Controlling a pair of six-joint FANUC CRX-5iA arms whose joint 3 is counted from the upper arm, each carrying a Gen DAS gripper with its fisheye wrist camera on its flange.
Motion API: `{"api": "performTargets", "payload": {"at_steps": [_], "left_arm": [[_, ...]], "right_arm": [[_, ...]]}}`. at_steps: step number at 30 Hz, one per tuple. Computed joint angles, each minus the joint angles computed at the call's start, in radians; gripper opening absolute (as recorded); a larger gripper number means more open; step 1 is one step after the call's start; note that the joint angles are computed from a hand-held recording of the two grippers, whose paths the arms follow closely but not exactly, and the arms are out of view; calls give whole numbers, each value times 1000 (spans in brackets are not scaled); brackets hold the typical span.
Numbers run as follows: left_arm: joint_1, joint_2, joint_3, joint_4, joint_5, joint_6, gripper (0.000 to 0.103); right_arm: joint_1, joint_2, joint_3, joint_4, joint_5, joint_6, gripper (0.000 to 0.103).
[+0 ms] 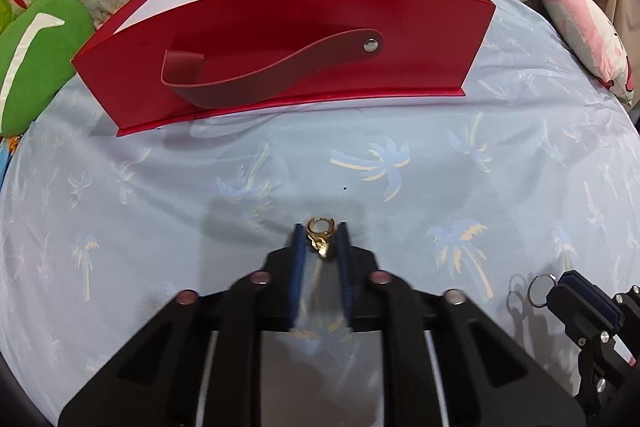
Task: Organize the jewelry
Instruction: 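Carry the charm earring in the right tool over the red box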
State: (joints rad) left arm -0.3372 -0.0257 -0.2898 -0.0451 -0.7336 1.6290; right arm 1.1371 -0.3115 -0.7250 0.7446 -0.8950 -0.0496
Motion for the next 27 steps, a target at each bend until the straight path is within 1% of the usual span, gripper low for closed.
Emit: {"api": "performTargets", "payload": {"at_steps": [2,6,10,15,22,27], "left_arm": [[18,-12,-21,42,3,-36,12],[42,-41,-54,82,12,-65,12],[90,-100,-102,140,17,-112,12],[151,-181,-136,172,24,-139,12],[212,-253,-136,196,40,-165,12],[217,-268,-88,180,66,-169,12]], "right_arm": [[0,-1,-1,3,1,-4,7],[4,-4,-1,5,0,-8,7],[7,-5,4,5,5,-8,7],[10,-6,16,38,4,-13,7],[0,4,53,108,1,-3,7],[-33,22,98,188,6,27,7]]}}
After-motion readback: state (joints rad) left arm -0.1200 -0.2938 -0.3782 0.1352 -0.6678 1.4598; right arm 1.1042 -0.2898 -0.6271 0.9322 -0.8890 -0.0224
